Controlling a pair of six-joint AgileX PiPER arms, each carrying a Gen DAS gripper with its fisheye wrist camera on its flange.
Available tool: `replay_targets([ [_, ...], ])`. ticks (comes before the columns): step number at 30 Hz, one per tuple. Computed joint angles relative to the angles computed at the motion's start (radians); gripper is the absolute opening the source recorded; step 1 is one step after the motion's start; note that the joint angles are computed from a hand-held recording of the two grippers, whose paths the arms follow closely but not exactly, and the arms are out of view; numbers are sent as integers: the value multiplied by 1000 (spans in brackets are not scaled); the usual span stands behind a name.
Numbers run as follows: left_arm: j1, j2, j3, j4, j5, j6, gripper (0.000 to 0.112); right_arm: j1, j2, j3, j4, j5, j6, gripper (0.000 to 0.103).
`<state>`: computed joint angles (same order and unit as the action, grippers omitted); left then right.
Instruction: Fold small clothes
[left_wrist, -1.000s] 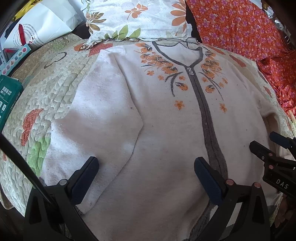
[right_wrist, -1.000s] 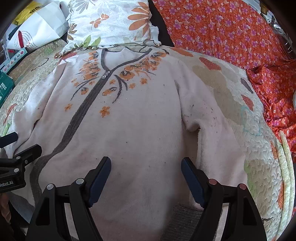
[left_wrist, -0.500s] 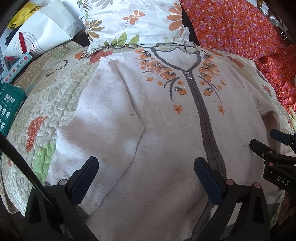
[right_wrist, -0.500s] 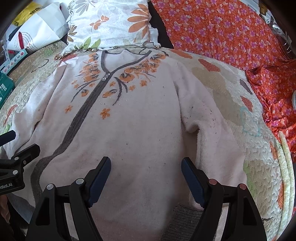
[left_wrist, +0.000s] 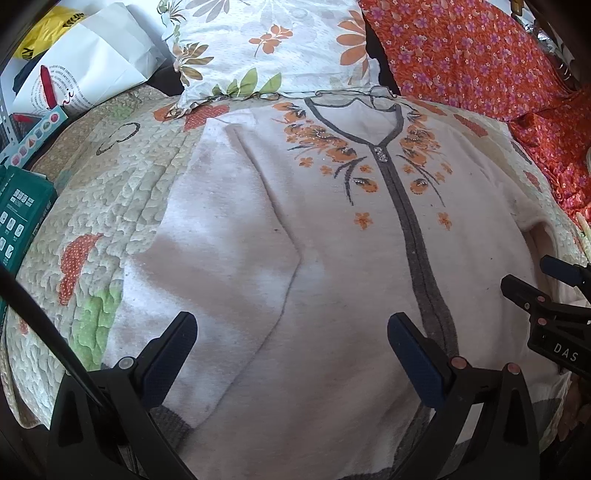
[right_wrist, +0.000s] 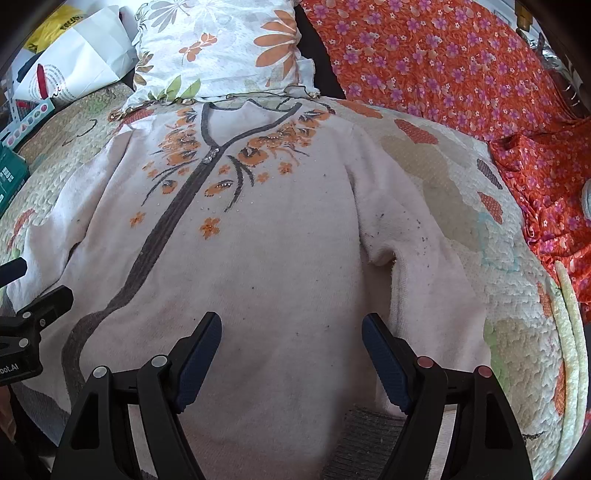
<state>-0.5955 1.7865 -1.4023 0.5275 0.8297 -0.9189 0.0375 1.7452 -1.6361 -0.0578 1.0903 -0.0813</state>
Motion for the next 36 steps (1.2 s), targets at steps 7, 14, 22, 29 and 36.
replay_targets([
  [7,115,-184,156,86,-67,-97,103,8,-10,10,-16,-14,6,82],
  [14,459,-241,288,-299,-103,146,99,12,-17,22,-26,-27,10,82],
  [22,377,-248,315,-381,-137,308,17,35,-36,48,-61,-56,20,82],
  [29,326,-255,256,-57,1,5,6,50,-58,86,-116,-93,40,82],
  [36,446,-318,273,309,294,-401,14,58,-60,93,-131,-108,44,82],
])
